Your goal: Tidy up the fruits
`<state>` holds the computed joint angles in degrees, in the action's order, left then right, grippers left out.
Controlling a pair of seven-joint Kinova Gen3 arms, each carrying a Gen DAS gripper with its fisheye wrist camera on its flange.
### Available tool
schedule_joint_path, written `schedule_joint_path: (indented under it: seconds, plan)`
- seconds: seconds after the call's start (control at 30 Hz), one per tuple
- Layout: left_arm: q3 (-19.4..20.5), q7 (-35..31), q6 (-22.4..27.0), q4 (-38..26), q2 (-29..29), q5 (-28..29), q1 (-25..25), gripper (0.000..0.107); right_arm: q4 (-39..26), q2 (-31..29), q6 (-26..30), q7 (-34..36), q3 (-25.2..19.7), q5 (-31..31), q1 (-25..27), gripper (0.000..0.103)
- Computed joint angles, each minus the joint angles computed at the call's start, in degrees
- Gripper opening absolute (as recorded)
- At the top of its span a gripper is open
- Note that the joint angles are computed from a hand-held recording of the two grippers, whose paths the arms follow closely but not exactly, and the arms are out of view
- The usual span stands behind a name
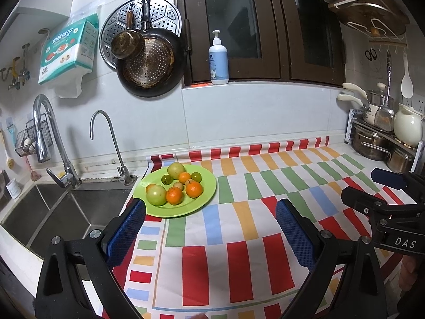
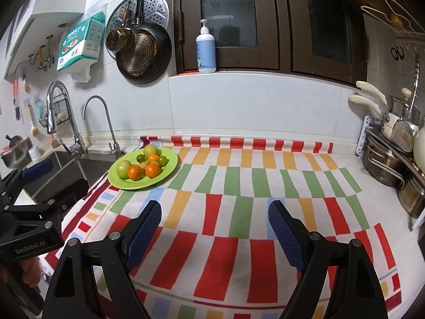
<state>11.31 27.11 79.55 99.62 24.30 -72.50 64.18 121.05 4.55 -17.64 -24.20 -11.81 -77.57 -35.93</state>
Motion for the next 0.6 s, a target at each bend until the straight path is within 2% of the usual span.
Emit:
schedule_joint_path:
  seconds: [0.6]
  plan:
    - [-0.6,-0.7,-0.8,-1.1,0.6,0.8,-0.6,0.100,-0.6,0.5,0.7,2.3,0.4,-2.4,0.2,0.083]
